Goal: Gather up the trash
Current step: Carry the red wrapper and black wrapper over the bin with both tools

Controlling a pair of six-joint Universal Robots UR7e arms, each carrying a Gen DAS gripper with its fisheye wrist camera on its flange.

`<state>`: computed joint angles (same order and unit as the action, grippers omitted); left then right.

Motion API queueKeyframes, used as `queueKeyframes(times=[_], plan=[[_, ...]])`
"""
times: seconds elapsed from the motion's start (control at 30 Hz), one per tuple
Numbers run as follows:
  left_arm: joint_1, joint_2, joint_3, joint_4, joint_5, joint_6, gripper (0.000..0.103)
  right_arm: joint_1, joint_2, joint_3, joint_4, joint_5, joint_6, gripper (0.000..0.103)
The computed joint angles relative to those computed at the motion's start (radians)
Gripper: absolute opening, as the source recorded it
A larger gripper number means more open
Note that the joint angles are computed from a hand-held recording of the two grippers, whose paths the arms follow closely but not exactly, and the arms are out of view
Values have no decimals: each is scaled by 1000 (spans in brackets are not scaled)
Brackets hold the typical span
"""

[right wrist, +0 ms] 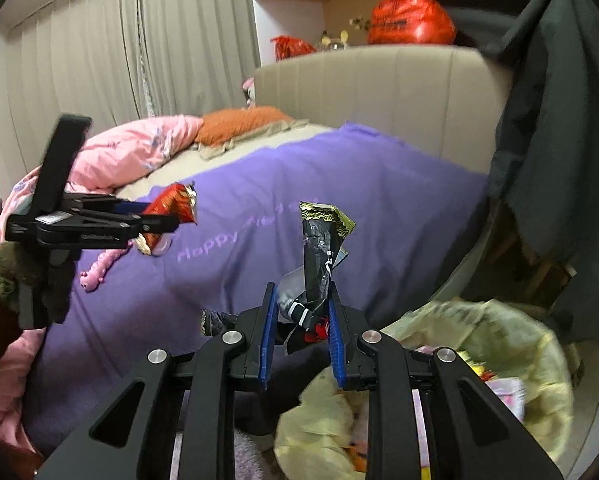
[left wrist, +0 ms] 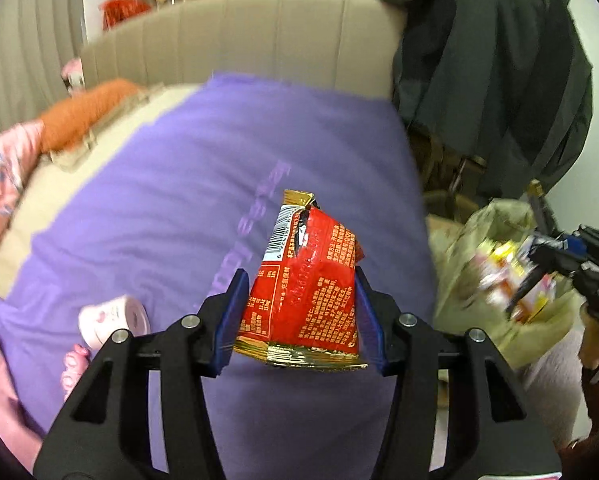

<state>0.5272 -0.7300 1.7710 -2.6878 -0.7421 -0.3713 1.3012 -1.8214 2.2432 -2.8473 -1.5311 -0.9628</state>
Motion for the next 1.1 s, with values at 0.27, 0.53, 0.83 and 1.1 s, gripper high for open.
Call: queueKeyframes(times=[0.27,0.53,0.83,1.1], plan=[[-125,62,-89,-58,94,5,49,-39,-121,-33,53,63,-74,23],[-183,176,-215,-57,37,10,49,-189,-233,-77,157,200,-129,23],[-194,339,-372,-49,-75,26,50,-407,-306,-116,244,332,-182,23],[-131,444,-427,-53,-237,-46,50,-453,-252,-148,262,297,-202,23]])
